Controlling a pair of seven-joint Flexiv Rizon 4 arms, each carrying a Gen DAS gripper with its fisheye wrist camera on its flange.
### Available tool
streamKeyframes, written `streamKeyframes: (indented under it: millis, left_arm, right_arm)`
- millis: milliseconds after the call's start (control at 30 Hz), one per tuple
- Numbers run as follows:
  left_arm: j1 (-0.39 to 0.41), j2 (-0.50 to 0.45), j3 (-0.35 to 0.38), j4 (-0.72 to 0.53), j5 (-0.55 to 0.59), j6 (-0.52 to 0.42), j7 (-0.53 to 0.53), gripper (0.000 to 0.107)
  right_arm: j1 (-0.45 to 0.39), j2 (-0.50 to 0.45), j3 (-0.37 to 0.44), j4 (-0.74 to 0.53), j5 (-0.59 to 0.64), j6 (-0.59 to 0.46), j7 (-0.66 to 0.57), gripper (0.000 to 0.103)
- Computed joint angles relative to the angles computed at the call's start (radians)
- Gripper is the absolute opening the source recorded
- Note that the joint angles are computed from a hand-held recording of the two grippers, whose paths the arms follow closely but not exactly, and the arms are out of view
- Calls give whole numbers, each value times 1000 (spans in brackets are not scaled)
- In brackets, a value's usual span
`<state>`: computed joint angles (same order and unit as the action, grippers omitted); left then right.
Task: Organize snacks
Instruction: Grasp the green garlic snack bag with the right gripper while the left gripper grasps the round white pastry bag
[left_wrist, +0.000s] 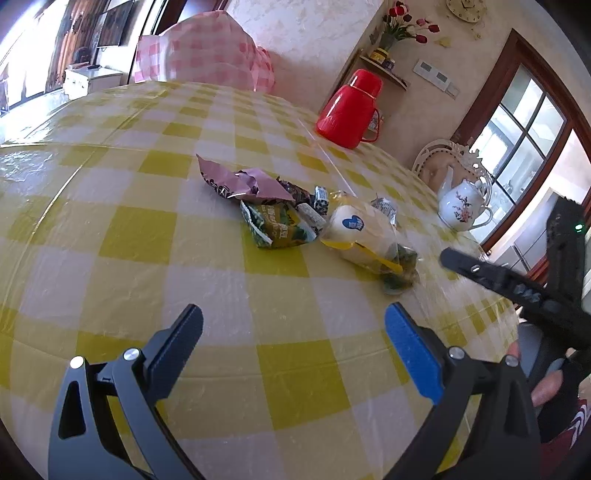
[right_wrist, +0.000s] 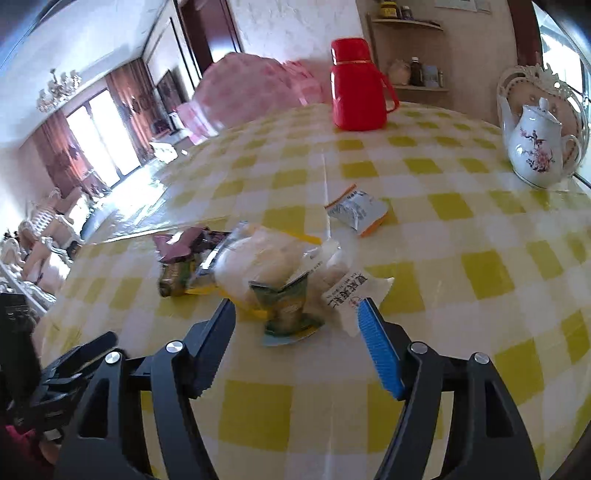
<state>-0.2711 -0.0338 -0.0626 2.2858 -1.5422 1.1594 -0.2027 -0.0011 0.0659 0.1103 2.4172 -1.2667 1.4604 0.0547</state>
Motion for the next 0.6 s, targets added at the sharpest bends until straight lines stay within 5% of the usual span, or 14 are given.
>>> streamKeyframes:
  millis: [100, 167, 300, 400, 533, 600]
  left_arm:
    - [-1, -1, -1, -2, -6, 0, 5, 99]
    - [0, -2, 0, -3, -5, -4, 7, 99]
    - [0, 1, 1, 0, -17, -7, 17, 99]
    - [0, 3, 1, 1, -29, -8, 24, 99]
    - [-3, 6, 1, -1, -64, -8, 38, 99]
    - [-4, 8, 1, -1, -71, -11, 41, 99]
  right_arm:
    - [2, -29, -6, 7, -8, 43, -18, 69]
    - [36, -26, 19, 1, 24, -67, -69, 69]
    - [40, -57, -14, -47, -156, -88, 4, 69]
    - [73, -113, -13, -88, -63, -115, -104, 68]
    - [133, -179, -8, -121, 69, -160, -242, 42]
    - [134, -159, -25, -101, 55, -117, -211, 37]
